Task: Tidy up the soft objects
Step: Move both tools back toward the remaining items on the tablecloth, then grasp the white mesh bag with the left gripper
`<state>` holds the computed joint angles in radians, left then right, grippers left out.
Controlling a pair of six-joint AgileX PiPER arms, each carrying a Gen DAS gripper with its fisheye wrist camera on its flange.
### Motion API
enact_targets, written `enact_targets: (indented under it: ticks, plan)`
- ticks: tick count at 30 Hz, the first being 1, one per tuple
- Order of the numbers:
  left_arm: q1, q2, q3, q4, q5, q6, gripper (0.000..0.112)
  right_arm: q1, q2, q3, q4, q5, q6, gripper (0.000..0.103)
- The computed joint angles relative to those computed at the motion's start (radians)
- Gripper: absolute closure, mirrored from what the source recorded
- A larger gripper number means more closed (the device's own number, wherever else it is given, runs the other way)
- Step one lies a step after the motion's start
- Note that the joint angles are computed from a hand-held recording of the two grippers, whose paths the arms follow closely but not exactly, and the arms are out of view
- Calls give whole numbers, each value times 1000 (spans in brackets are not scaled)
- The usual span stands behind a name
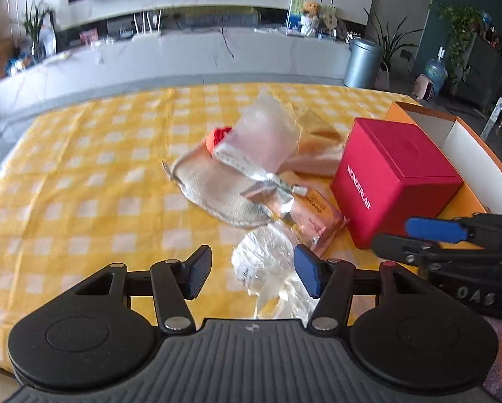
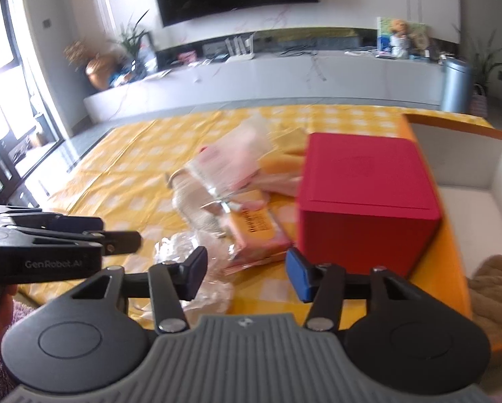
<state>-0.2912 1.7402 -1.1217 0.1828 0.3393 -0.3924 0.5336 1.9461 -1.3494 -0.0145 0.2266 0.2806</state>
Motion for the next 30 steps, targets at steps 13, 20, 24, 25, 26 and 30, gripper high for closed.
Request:
enact_targets:
  ticks: [13,20,24,25,26,30]
  plan:
    - [38,135,-75,-344,61,146,45,10,184,-166,80,148,-135,88]
    - [37,189,-120,-320,75,64,33,18,230,-209,185,167,-257,89]
    - [34,222,-147,-334,79,54,27,12,242,-221,214,178,-271,89]
    - [32,228,-150,-330,78,47,26,11,245,-221,219,176,-272,89]
    - [29,233,-154,-329,75,39,26,10,246,-223,224,178,-274,89]
    - [36,256,-154,-414,52,97,26,7,254,-223,235,174,-282,89]
